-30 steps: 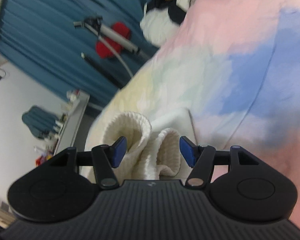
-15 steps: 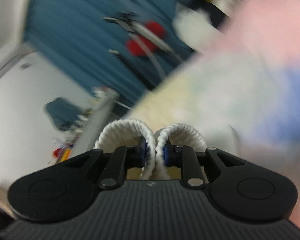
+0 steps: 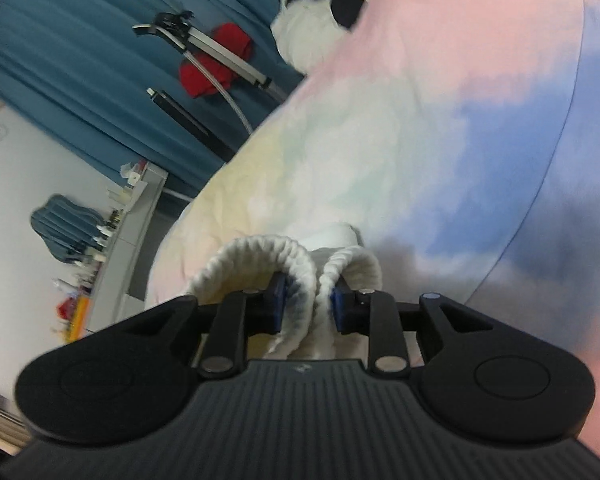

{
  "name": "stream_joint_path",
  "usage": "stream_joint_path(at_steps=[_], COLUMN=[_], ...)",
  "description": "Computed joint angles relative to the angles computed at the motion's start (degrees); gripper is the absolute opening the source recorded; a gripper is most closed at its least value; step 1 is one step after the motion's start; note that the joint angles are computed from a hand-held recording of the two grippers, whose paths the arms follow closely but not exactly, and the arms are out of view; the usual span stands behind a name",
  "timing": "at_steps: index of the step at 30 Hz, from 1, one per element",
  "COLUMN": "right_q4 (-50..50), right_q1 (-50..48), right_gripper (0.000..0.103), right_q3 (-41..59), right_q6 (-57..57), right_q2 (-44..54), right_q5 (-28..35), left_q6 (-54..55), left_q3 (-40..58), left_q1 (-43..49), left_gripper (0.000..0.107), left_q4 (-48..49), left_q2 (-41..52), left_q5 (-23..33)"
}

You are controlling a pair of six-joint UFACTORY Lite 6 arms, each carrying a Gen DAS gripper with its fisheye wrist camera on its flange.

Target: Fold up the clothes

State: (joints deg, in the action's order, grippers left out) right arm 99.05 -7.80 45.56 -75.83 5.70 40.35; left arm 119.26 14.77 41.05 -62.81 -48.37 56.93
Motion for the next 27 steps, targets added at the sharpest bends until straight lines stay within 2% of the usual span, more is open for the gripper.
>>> stream_joint_path(at_steps=[2,3,4,5,6,7,8,10,11,14,18,19,21,22,26,27], right_q4=[-3.0,-5.0,-6.9,-8.1,-8.6,-8.5,-7.6,-5.4,-4.7,-4.4,-0.9,1.2,8.4,10.9,15.9,16.2], right_q1=[0.7,1.6,3.0,3.7,3.7,3.3,2.6,3.2,4.6,12.0,23.2,24.0,21.5,20.0,10.9,9.9], right_gripper=[0.043,0.048,0.057,0.067,0.071,0.078,0.078,0.08,0.087,0.087,0.087,0.086,0.086,0.086,0.087,0.088], right_q3=[-4.6,-7.0,-9.3,-11.4,-13.7,-15.6,-17.0,-19.4,-20.4,-22.1,-20.2,-20.2,-21.1,-21.4,-21.9,-21.8], right_q6=[2.6,4.5,6.9,9.0,10.7,12.0,12.4,13.2,13.7,15.4,10.1,7.8,1.1,-1.1,-4.4,-4.7], right_q2=[-8.3,-13.1,-18.0,-22.2,-26.2,-29.2,-31.3,-34.2,-35.4,-37.4,-32.5,-31.4,-28.5,-26.6,-15.7,-14.1], right_q5=[-4.2,-7.3,-10.7,-12.6,-13.3,-13.1,-12.1,-11.5,-12.4,-18.6,-31.1,-31.7,-27.6,-25.4,-9.4,-7.5], left_q6=[-2.1,-3.5,-4.8,-5.9,-6.6,-6.8,-6.9,-7.6,-8.6,-12.2,-18.3,-20.3,-25.0,-27.2,-35.8,-37.2], left_q3=[2.8,4.1,5.2,6.5,7.5,8.5,9.8,12.6,13.5,15.2,16.6,17.1,18.2,19.5,26.8,28.0], left_q1=[2.5,3.6,5.2,7.1,9.1,11.5,14.2,18.8,20.1,21.1,15.9,14.1,10.4,9.9,12.2,12.7], left_gripper=[0.028,0.038,0.045,0.058,0.069,0.074,0.082,0.087,0.089,0.089,0.088,0.087,0.086,0.087,0.087,0.087], left_q4=[0.8,1.3,1.4,1.4,1.1,0.5,-0.3,-1.6,-2.4,-5.3,-5.2,-4.2,-1.7,-0.1,5.3,6.0], left_q2=[2.8,3.7,4.2,4.8,5.3,5.9,7.0,9.8,10.8,13.0,16.6,17.8,20.5,23.2,35.0,36.7], left_q5=[3.3,5.0,6.8,8.8,10.6,12.9,15.4,19.5,20.0,17.4,5.7,2.1,-5.0,-6.1,-1.9,-1.0])
